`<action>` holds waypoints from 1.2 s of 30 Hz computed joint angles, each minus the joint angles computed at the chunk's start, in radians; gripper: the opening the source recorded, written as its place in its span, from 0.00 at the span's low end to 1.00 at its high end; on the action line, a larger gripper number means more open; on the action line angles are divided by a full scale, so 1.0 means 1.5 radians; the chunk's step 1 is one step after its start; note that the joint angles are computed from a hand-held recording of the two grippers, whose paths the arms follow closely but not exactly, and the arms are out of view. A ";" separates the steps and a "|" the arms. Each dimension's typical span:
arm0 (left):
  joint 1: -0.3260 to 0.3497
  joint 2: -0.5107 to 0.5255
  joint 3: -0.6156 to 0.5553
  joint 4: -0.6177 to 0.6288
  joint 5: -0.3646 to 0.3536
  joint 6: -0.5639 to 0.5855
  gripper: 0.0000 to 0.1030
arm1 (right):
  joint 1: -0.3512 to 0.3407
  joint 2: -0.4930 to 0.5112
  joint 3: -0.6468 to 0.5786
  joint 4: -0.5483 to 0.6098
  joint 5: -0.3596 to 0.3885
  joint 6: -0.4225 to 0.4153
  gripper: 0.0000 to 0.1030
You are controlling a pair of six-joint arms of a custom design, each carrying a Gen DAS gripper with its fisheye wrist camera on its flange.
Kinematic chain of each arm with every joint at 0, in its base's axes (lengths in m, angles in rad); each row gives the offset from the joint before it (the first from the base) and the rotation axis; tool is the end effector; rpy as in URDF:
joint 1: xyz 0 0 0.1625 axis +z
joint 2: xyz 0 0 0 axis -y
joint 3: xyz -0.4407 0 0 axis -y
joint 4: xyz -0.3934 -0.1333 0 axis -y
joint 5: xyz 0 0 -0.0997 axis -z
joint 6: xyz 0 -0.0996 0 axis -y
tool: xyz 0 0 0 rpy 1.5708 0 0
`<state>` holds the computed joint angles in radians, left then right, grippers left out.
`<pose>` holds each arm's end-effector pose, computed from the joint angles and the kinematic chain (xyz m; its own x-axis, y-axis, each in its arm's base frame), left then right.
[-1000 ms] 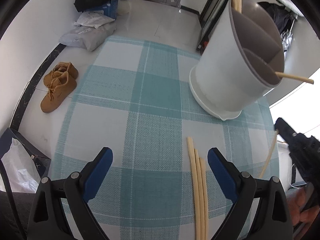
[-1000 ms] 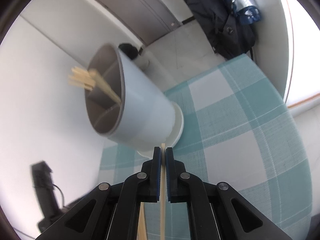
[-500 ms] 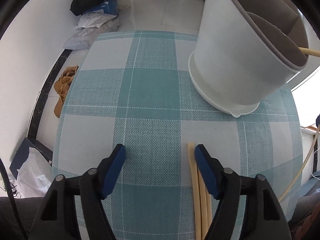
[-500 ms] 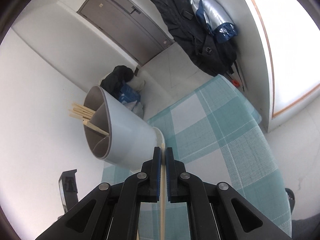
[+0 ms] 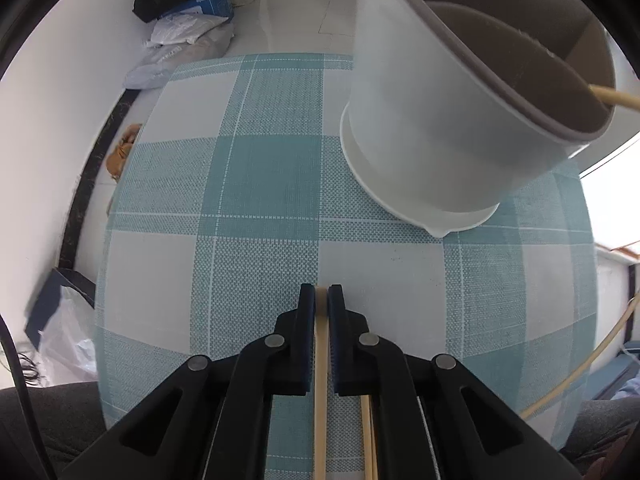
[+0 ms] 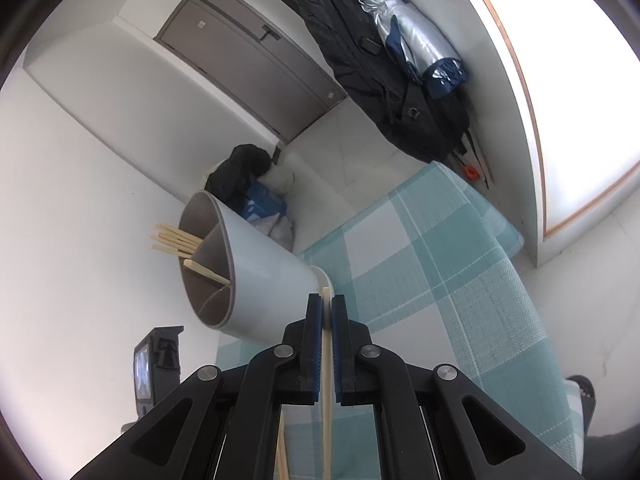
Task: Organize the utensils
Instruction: 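Grasp a chopstick with the left gripper while the right gripper holds its chopstick, then lift both held chopsticks upright and carry them over the white holder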
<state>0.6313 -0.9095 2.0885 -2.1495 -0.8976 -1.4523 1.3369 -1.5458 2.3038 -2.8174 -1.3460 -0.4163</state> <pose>-0.2553 -0.4287 0.0261 -0.6824 -0.3844 -0.6217 -0.0971 0.8907 -0.4441 0.0515 -0.4546 0.2937 -0.9722 -0.2338 0.0098 -0.2061 0.8358 -0.5089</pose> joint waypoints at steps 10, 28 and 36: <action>-0.102 -0.072 0.073 -0.073 0.134 -0.025 0.03 | 0.020 -0.032 0.038 -0.039 -0.019 -0.074 0.04; -0.213 -0.095 0.089 -0.088 0.230 0.068 0.02 | 0.067 -0.125 0.145 -0.127 0.010 -0.231 0.04; -0.231 -0.101 0.089 -0.090 0.224 0.080 0.02 | 0.076 -0.152 0.169 -0.149 0.013 -0.256 0.04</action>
